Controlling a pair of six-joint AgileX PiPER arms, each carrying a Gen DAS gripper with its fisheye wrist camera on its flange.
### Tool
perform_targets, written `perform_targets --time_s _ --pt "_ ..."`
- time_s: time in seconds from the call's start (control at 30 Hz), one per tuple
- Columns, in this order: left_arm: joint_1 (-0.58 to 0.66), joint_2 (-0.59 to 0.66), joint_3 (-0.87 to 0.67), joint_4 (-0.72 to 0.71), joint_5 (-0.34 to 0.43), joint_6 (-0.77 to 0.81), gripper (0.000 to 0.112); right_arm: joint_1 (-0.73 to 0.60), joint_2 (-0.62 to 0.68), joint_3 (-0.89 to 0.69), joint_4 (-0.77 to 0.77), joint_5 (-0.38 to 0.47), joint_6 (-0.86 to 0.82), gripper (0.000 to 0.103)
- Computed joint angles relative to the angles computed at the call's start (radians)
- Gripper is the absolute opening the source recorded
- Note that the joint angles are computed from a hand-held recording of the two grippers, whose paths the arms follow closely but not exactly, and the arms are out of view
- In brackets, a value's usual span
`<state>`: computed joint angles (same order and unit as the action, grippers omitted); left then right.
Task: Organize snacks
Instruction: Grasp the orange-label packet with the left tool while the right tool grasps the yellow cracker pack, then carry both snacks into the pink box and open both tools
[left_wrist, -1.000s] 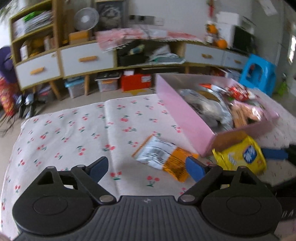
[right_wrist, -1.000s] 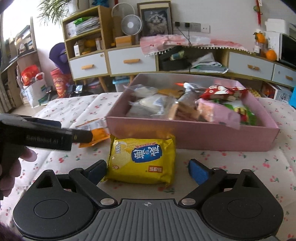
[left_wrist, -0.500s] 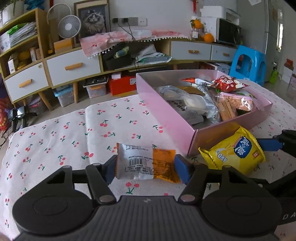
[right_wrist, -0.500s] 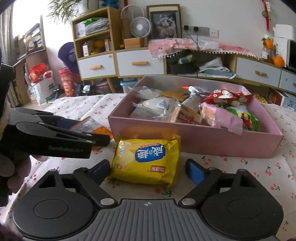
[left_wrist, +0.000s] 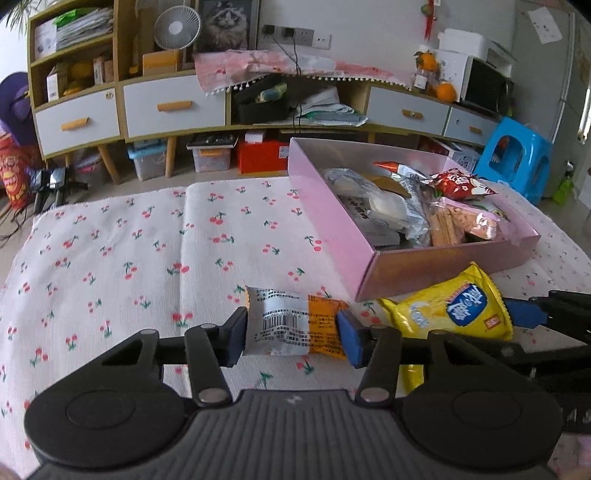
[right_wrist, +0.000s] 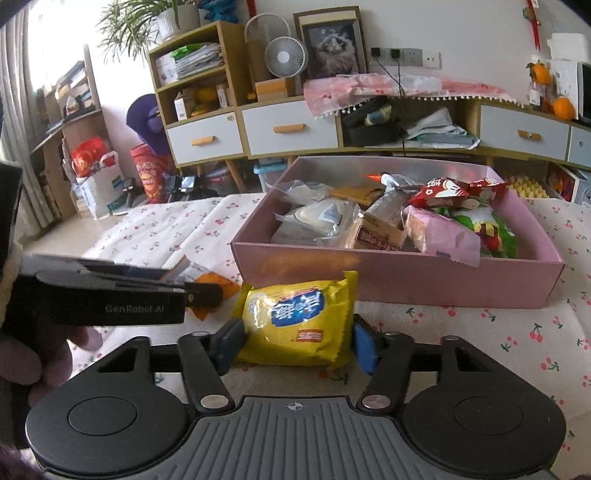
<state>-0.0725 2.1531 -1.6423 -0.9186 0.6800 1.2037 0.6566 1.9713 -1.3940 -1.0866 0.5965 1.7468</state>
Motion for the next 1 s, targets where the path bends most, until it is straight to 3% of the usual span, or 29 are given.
perform_targets --time_s 0.17,0.43,0.73,1.0 --pt "-0.001 -0.044 0.051 0.028 0.013 -0.023 0.047 -0.034 -0.061 0.062 0.038 -0.075 0.060 0.036" --pt "-0.018 -0.113 0.099 0.053 0.025 -0.061 0.047 -0.100 -0.173 0.192 0.078 -0.231 0.218 0.023" --pt "-0.047 -0.185 0.137 0.029 0.016 -0.075 0.047 -0.154 -0.282 0.293 0.096 -0.355 0.326 0.020" --pt "-0.091 -0.187 0.088 0.028 0.000 -0.135 0.047 -0.214 -0.368 0.306 0.118 -0.341 0.296 0.020"
